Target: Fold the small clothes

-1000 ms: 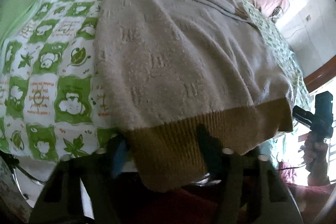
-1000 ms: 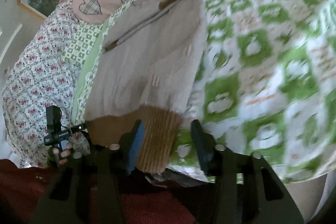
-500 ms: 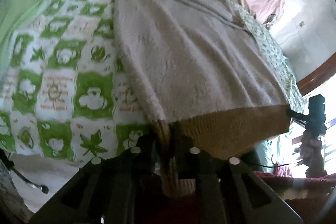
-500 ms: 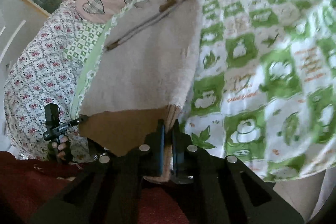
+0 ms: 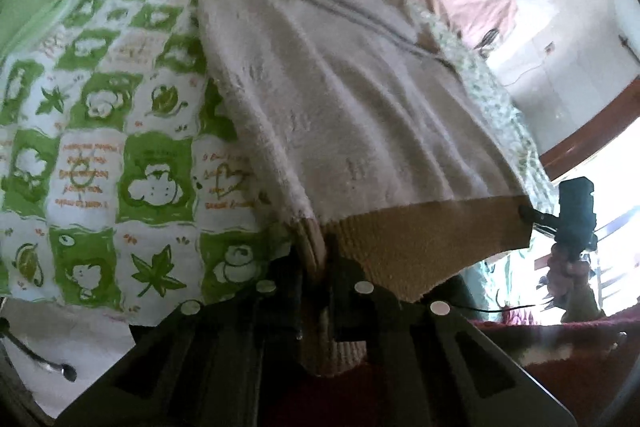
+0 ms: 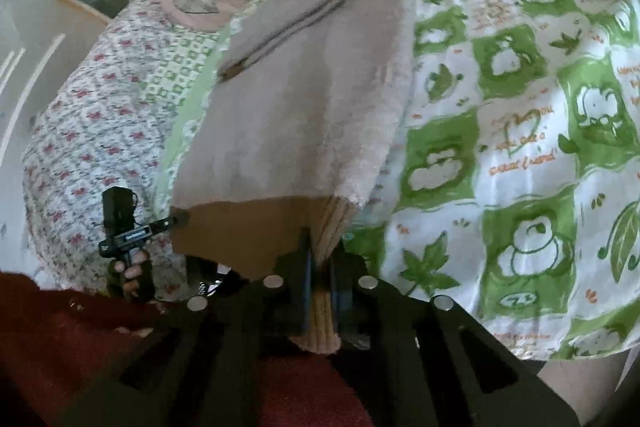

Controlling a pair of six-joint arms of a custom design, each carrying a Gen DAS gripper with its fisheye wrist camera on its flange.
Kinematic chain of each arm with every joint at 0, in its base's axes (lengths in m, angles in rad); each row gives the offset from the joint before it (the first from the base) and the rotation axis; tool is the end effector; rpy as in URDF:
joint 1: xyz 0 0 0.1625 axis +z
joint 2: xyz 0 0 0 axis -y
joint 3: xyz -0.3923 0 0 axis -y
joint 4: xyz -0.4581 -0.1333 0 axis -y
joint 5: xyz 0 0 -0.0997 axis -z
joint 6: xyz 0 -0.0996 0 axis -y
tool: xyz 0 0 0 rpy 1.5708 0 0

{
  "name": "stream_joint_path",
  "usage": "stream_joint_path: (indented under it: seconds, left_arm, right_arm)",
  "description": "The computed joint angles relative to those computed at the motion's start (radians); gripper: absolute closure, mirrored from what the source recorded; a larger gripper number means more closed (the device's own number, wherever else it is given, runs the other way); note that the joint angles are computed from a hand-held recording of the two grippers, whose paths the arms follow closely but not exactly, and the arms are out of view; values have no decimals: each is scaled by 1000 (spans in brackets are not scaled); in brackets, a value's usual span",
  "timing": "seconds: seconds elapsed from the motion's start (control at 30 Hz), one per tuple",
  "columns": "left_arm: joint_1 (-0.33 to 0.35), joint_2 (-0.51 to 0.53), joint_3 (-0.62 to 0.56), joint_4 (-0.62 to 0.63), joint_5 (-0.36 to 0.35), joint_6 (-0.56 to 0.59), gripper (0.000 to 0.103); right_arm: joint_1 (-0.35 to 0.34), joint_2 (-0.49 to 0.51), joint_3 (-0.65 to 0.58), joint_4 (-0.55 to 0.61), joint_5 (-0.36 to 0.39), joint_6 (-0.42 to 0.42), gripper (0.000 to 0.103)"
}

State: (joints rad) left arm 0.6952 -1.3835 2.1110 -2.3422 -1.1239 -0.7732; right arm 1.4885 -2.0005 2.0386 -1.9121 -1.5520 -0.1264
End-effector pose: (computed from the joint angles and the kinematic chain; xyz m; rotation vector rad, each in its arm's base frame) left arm -0.2854 -0.4677 0.1579 0.1305 2.8221 -0.5134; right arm 0.1003 -0.4289 0.4364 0.0726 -3.0918 0.4729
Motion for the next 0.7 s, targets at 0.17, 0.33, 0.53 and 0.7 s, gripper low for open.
stream_joint_path:
  seconds: [0.17,0.33,0.53,0.7]
  left_arm:
    - [-5,-17,-3,-121,26,15,97]
    - [9,38,-94,-227,91,126,97]
    - [87,201,-312,-385,130,345,97]
    - [170,386,-558,-403,137,467,98]
  right_arm:
    - [-4,29,-30,-53,91,-18,95]
    - [15,120,-99,-166,143,-27,95]
    - [28,319,-248,-366,177,-12,95]
    - [43,537,-445,-452,113,19,95]
